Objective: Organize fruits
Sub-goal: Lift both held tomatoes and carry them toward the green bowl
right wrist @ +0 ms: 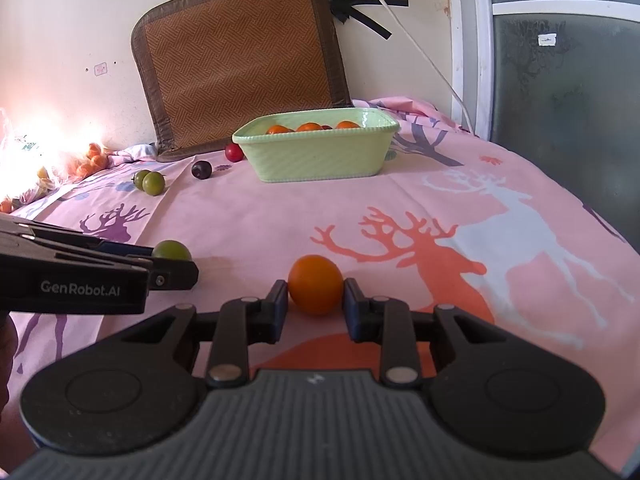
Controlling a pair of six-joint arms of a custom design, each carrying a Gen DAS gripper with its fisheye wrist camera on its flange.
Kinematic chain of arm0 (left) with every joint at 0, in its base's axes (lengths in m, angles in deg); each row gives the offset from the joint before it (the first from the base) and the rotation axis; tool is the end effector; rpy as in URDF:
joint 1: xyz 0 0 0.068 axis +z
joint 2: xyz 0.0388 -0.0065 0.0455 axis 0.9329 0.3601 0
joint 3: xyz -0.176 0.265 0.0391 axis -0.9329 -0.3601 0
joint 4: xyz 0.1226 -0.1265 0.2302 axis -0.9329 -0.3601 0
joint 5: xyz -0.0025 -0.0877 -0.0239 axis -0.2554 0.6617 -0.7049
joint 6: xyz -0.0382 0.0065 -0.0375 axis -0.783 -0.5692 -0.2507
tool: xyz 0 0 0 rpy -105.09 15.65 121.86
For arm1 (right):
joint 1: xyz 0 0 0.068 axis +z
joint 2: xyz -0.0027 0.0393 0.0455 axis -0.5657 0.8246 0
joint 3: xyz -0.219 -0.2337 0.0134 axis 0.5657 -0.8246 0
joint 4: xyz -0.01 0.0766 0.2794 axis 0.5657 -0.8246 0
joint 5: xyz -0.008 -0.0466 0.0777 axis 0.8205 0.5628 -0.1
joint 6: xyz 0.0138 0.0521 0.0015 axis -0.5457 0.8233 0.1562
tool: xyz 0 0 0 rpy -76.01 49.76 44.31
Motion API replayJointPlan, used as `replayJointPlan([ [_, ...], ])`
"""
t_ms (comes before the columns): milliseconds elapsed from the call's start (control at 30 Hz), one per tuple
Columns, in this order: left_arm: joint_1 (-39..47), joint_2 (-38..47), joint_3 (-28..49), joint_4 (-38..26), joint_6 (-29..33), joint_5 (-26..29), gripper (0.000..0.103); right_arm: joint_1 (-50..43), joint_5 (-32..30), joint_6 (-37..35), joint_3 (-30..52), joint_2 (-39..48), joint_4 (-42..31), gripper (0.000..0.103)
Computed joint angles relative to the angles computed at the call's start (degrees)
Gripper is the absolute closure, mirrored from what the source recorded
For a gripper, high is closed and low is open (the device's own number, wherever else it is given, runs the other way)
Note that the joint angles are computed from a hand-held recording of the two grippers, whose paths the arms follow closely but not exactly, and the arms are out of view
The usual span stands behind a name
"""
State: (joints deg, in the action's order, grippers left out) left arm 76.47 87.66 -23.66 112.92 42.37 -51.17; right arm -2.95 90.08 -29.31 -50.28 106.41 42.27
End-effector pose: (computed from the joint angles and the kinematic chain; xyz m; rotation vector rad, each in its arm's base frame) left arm 0.2791 0.0260 0.1164 0.2411 2.2800 -0.1946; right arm 0.2536 0.1488 0.0845 -0.1977 2.0975 0.3291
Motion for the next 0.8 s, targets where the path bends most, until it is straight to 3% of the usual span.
replayJointPlan([
  [800, 1.6, 0.5, -1.6, 3.1, 0.2, 3.2, 0.059, 2.1, 3.5, -1.3, -0.2, 1.6, 2.7, 0.063],
])
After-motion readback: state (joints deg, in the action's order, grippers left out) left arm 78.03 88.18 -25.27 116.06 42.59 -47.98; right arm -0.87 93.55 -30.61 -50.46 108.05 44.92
